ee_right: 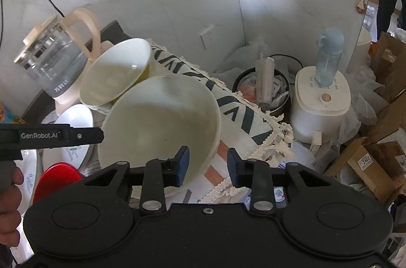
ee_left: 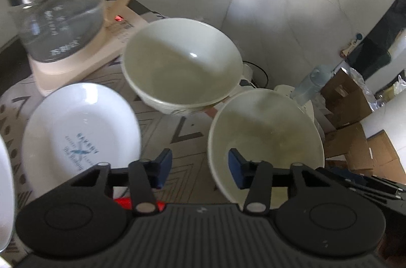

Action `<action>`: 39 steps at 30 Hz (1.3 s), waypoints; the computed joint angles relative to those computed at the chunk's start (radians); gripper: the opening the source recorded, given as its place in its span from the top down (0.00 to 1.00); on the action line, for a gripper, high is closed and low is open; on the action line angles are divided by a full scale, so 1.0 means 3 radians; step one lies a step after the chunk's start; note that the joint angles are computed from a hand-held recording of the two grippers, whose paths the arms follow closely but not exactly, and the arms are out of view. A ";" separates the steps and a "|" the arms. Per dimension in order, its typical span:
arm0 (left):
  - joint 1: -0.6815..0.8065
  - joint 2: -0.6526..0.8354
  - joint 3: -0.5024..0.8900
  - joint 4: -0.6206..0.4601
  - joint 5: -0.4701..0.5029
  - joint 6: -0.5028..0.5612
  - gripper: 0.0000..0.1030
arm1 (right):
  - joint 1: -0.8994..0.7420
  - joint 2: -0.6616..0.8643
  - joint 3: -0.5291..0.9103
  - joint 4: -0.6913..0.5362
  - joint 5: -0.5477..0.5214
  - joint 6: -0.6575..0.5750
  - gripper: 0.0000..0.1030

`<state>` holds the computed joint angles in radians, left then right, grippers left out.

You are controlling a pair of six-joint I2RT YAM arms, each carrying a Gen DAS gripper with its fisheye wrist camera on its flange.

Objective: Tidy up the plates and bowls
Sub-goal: 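Close the left tool on the bowl rim while the right tool closes beside it, then lift the large cream bowl with both tools and carry it over the red bowl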

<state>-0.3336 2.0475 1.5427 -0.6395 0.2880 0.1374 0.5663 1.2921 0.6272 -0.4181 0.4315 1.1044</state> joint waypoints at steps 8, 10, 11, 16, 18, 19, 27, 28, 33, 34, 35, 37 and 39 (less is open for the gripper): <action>-0.0102 0.0418 0.0366 -0.0142 0.0046 -0.0002 0.79 | -0.0215 0.0243 0.0014 0.0214 -0.0187 -0.0130 0.80; -0.0127 0.0519 0.0471 -0.0218 0.0056 -0.0008 0.87 | -0.0243 0.0286 0.0009 0.0276 -0.0218 -0.0151 0.83; -0.0143 0.0551 0.0496 -0.0223 0.0026 -0.0022 0.87 | -0.0264 0.0328 0.0021 0.0294 -0.0242 -0.0171 0.86; -0.0145 0.0597 0.0534 -0.0221 -0.0013 -0.0035 0.95 | -0.0285 0.0385 0.0032 0.0340 -0.0243 -0.0227 0.87; -0.0138 0.0579 0.0506 -0.0206 0.0003 -0.0026 0.95 | -0.0297 0.0379 0.0029 0.0350 -0.0251 -0.0250 0.87; -0.0138 0.0557 0.0478 -0.0187 0.0010 -0.0027 0.95 | -0.0299 0.0378 0.0040 0.0331 -0.0250 -0.0252 0.87; -0.0075 0.0290 0.0196 -0.0004 0.0118 -0.0134 0.95 | -0.0204 0.0182 0.0056 0.0228 -0.0095 -0.0309 0.87; -0.0064 0.0257 0.0165 0.0012 0.0129 -0.0146 0.95 | -0.0188 0.0166 0.0065 0.0215 -0.0074 -0.0315 0.87; -0.0016 0.0001 -0.0044 0.0109 0.0136 -0.0240 0.95 | -0.0100 0.0025 0.0107 0.0147 0.0035 -0.0433 0.87; -0.0011 -0.0058 -0.0093 0.0133 0.0134 -0.0265 0.95 | -0.0078 -0.0004 0.0118 0.0129 0.0057 -0.0454 0.87; -0.0001 -0.0130 -0.0151 0.0167 0.0130 -0.0294 0.95 | -0.0060 -0.0047 0.0125 0.0119 0.0076 -0.0489 0.87; 0.0008 -0.0288 -0.0288 0.0230 0.0110 -0.0362 0.95 | -0.0040 -0.0111 0.0141 0.0102 0.0089 -0.0556 0.87; 0.0037 -0.0425 -0.0383 0.0250 0.0101 -0.0414 0.95 | -0.0011 -0.0165 0.0175 0.0062 0.0092 -0.0603 0.87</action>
